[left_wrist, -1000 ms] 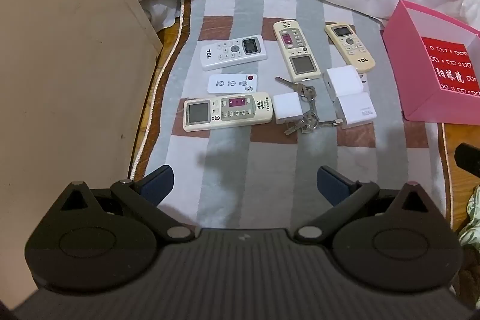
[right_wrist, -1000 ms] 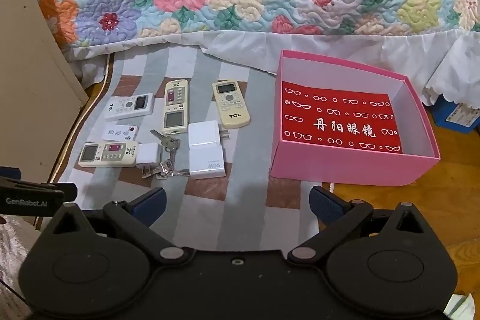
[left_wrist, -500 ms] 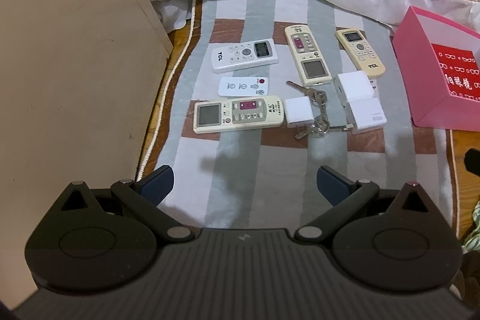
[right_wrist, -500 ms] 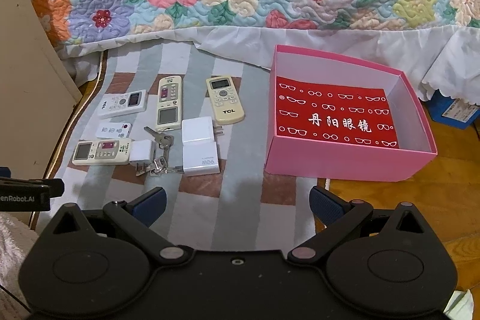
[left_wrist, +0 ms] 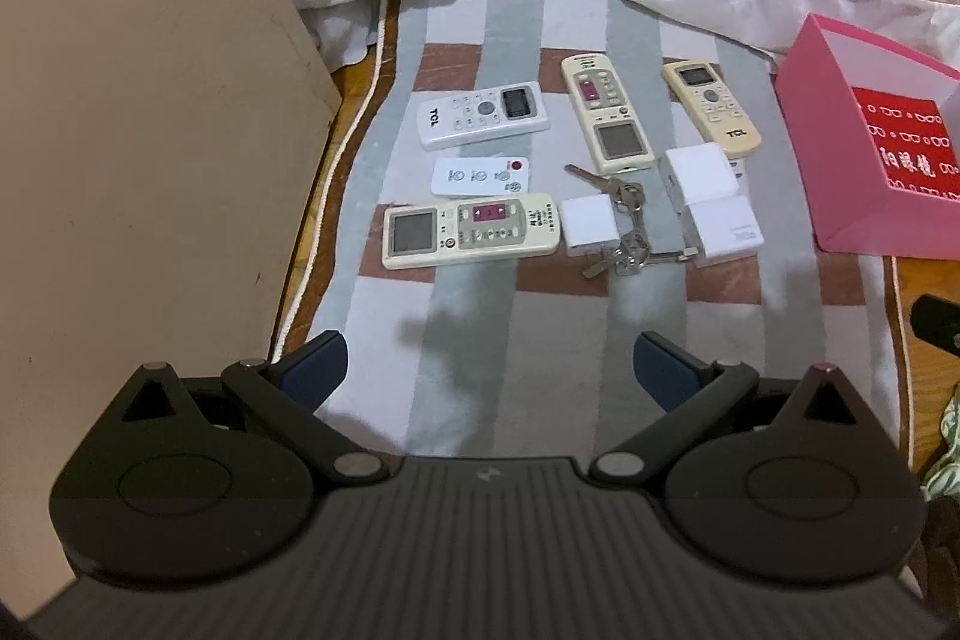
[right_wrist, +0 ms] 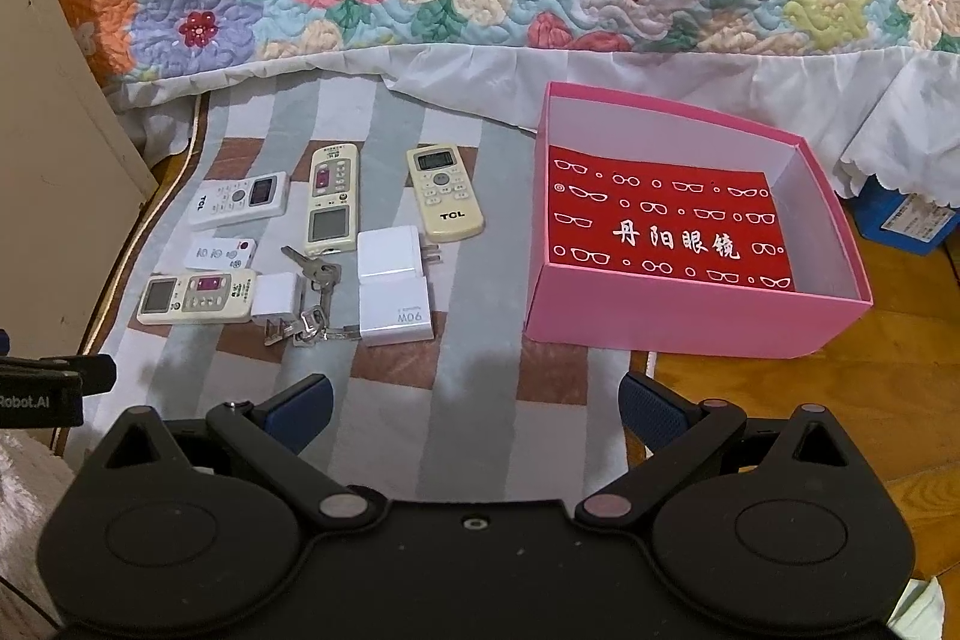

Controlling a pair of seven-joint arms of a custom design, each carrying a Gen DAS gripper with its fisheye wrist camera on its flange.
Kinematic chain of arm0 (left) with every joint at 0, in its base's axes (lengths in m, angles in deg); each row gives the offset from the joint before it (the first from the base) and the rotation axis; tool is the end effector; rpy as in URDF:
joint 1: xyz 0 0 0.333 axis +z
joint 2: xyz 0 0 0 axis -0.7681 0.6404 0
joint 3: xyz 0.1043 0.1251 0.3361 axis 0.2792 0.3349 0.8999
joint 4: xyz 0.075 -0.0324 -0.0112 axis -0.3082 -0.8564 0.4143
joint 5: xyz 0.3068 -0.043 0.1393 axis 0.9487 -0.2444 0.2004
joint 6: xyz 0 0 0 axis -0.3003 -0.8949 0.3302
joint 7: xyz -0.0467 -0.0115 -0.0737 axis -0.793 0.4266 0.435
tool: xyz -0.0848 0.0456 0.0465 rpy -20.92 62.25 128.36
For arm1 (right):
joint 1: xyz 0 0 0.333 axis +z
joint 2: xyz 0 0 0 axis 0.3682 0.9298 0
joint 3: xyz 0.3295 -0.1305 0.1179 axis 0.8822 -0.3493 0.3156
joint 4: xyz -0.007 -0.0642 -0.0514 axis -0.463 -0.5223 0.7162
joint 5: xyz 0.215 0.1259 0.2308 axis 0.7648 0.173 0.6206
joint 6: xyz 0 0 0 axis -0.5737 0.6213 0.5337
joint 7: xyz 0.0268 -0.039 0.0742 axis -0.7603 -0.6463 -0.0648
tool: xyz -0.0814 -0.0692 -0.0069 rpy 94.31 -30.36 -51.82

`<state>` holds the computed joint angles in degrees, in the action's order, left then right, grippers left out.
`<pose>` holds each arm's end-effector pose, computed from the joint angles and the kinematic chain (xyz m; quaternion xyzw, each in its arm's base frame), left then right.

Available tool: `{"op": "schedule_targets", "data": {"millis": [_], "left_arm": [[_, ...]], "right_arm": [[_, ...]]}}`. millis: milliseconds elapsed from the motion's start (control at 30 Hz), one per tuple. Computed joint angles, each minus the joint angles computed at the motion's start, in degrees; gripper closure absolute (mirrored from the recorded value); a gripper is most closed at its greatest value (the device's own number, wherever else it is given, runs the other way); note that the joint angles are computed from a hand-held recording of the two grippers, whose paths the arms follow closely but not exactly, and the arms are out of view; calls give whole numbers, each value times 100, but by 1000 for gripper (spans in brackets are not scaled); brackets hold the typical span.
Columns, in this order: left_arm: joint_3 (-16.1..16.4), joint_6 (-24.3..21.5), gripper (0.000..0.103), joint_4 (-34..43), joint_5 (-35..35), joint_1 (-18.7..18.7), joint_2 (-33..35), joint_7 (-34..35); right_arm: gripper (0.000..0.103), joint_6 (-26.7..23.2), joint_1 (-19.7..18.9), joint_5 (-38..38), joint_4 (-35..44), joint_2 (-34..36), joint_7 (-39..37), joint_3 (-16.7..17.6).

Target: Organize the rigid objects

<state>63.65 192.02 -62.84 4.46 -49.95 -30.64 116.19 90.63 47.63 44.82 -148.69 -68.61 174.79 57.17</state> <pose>0.4843 -0.0745 0.5218 -0.6274 0.7446 -0.1354 0.1835 0.4613 0.3021 0.5591 -0.6364 0.7339 -0.1815 0.1529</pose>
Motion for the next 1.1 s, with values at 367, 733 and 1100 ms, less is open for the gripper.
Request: {"op": "schedule_targets", "data": {"millis": [367,733,1100], "left_arm": [[70,26,0,-28,-371,29,38,104],[77,17,0,-28,-423,48,35,163],[105,-26,0,-38,-868,46,-27,419]], "right_arm": [[0,-62,15,0,22,30,-29,-1],[0,-38,2,10,-20,24,-55,-10],[0,-83,-9,63,-14,30,-78,-12]]}}
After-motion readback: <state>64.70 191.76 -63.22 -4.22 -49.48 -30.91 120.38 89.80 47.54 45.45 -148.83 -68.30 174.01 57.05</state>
